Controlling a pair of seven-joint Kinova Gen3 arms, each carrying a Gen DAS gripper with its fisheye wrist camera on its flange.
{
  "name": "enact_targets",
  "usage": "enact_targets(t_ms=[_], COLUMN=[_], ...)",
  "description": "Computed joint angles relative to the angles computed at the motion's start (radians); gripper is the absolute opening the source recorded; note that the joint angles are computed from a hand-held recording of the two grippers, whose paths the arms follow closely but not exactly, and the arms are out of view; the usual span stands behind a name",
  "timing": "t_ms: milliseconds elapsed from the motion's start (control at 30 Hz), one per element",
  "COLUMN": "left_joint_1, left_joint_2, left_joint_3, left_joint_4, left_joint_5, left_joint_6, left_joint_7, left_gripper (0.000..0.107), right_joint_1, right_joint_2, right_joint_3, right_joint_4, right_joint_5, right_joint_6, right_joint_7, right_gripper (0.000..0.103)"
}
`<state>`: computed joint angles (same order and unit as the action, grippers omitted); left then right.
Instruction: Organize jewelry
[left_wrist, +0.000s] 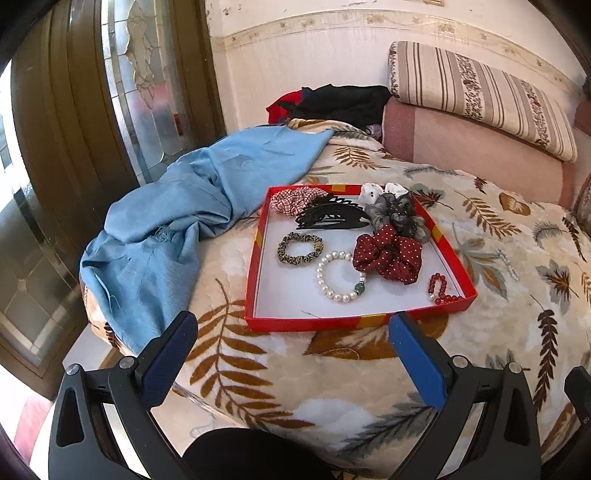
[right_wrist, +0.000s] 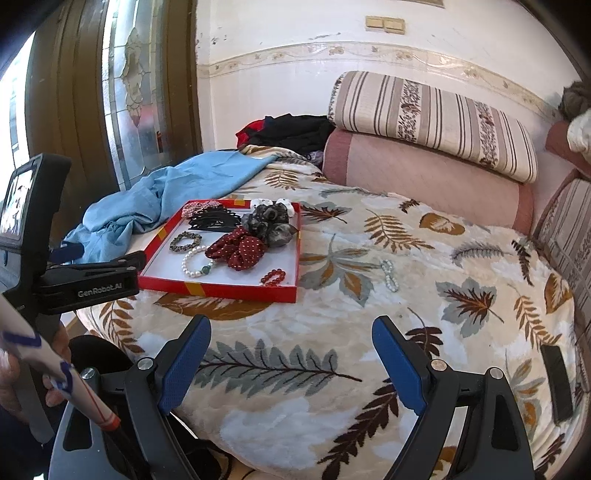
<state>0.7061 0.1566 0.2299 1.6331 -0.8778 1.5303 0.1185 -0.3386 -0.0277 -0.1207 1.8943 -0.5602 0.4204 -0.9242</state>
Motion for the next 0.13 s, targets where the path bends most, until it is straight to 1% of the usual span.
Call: enact_targets(t_ms=[33, 67, 133], left_joint_1=[0.016, 0.014, 0.024], left_joint_2=[0.009, 0.025, 0.051], left_joint_3=[-0.007, 0.005, 0.003], left_joint_4=[-0.006, -0.021, -0.054], left_joint_5=[-0.013, -0.024, -0.037], left_joint_6=[0.010, 0.023, 0.017], left_joint_7=[0.003, -0.010, -0.048], left_gripper=[0.103, 0.103, 0.103], right_joint_1=[0.005, 0.013, 0.034], right_joint_2=[0.007, 0.013, 0.031], right_joint_3=[0.010, 0.015, 0.023], right_joint_4=[-0.003, -0.004, -0.009], right_joint_5=[-0.028, -0.041, -0.057], right_joint_6=[0.008, 0.010, 0.008], right_joint_7=[0.023, 0.030, 0.032], right_gripper=[0.092, 0.092, 0.092])
